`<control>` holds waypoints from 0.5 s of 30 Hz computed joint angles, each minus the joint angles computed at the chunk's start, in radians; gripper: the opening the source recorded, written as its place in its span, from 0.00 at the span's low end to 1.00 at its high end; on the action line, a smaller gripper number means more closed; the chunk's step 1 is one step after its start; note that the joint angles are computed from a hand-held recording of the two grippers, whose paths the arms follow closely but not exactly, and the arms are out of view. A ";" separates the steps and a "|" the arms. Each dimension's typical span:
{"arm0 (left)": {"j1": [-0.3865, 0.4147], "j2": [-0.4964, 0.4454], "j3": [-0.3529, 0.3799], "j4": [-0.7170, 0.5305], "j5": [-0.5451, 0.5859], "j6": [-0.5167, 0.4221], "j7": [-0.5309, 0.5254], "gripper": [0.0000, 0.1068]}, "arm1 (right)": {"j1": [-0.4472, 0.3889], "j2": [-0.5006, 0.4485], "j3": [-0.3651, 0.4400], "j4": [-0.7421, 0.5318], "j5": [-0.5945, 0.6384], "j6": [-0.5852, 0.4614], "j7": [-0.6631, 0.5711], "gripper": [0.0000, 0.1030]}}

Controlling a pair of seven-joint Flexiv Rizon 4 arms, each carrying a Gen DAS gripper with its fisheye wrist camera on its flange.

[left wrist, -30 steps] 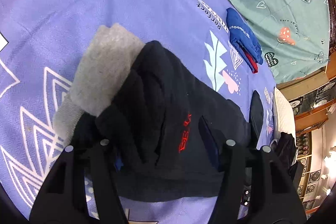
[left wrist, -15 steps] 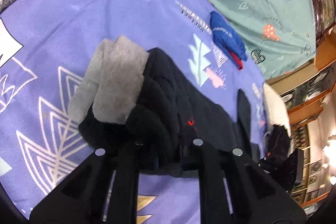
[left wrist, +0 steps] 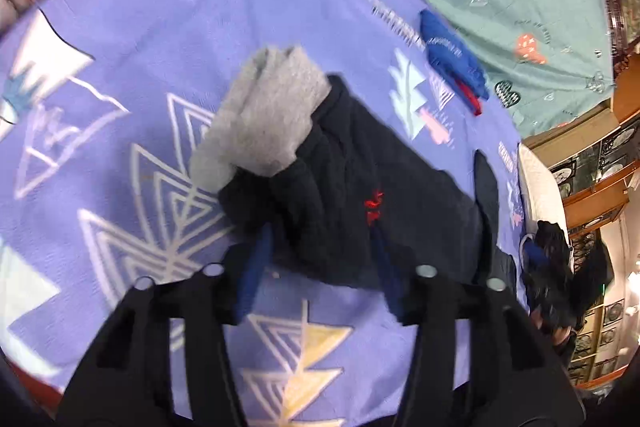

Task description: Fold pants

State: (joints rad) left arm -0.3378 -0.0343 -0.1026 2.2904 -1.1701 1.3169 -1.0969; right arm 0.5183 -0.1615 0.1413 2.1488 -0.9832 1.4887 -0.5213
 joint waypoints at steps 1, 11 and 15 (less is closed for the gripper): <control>-0.008 0.019 -0.002 0.008 0.020 0.026 -0.009 0.50 | 0.008 0.020 -0.057 -0.003 -0.116 -0.038 0.135 0.69; -0.035 -0.126 -0.062 -0.108 0.256 0.059 -0.065 0.64 | 0.004 -0.269 -0.044 -0.401 0.256 -0.582 0.098 0.89; 0.011 -0.167 -0.121 -0.107 0.198 0.073 -0.021 0.64 | -0.023 -0.299 -0.026 -0.398 0.376 -0.541 0.038 0.40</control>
